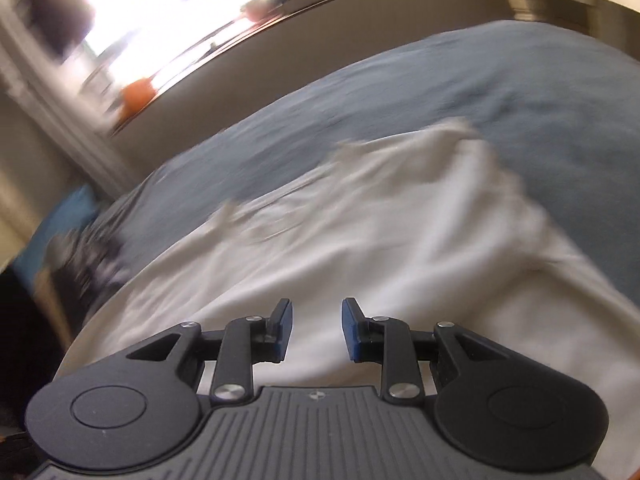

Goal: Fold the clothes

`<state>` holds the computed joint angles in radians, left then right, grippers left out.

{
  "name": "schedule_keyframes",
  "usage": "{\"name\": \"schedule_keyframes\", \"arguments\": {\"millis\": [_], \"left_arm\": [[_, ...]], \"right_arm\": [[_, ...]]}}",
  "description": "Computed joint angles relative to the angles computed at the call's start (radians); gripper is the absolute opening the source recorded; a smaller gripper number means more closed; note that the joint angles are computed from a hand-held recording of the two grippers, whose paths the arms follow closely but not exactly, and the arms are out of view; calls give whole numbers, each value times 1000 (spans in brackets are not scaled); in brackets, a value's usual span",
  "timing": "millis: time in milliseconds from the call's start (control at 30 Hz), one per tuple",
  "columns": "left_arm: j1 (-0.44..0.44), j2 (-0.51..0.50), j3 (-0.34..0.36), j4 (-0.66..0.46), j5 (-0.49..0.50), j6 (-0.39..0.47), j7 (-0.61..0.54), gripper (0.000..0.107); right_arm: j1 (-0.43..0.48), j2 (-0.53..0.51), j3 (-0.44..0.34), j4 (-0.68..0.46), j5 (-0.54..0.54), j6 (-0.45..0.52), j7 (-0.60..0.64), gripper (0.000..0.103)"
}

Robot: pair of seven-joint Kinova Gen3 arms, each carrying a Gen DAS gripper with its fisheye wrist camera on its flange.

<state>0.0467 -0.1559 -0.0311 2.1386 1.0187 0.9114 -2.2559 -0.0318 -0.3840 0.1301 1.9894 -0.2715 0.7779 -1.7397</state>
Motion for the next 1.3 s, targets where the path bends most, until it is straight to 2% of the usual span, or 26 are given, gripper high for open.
{"name": "schedule_keyframes", "arguments": {"millis": [233,400,433,500,600,667,733,833,933,1033,1133,1200,1300], "left_arm": [[-2,-11,-11,43,7,20,-5,3],[-20,8,-16,43,16,42,-5,4],[-24,10,-16,46,19,43,-7,4],[-32,16,-19,52,29,50,-13,5],[-45,24,-21,59,42,59,-28,6],[-51,27,-19,60,44,62,-36,6],[-53,26,-14,61,44,58,-40,7],[-53,21,-9,65,43,48,-43,7],[-51,18,-7,70,46,41,-43,7],[-49,15,-6,73,48,34,-49,7],[-44,11,-3,74,44,23,-46,7],[-47,19,-10,63,38,43,-20,6],[-61,42,-20,40,41,77,17,6]], "right_arm": [[-248,219,17,-259,-54,183,285,35],[-206,353,-181,-386,52,253,389,35],[-206,374,-200,-401,67,260,407,35],[-210,405,-212,-423,59,283,481,37],[-179,461,-256,-480,39,355,603,49],[-203,495,-241,-518,44,405,684,49],[-202,532,-261,-559,61,457,750,49],[-236,583,-259,-615,101,535,785,49],[-265,588,-265,-612,148,544,792,49],[-267,579,-261,-609,142,551,780,40],[-280,542,-264,-567,167,515,774,21],[-297,502,-268,-521,195,456,748,7],[-295,428,-264,-450,196,341,695,6]]}}
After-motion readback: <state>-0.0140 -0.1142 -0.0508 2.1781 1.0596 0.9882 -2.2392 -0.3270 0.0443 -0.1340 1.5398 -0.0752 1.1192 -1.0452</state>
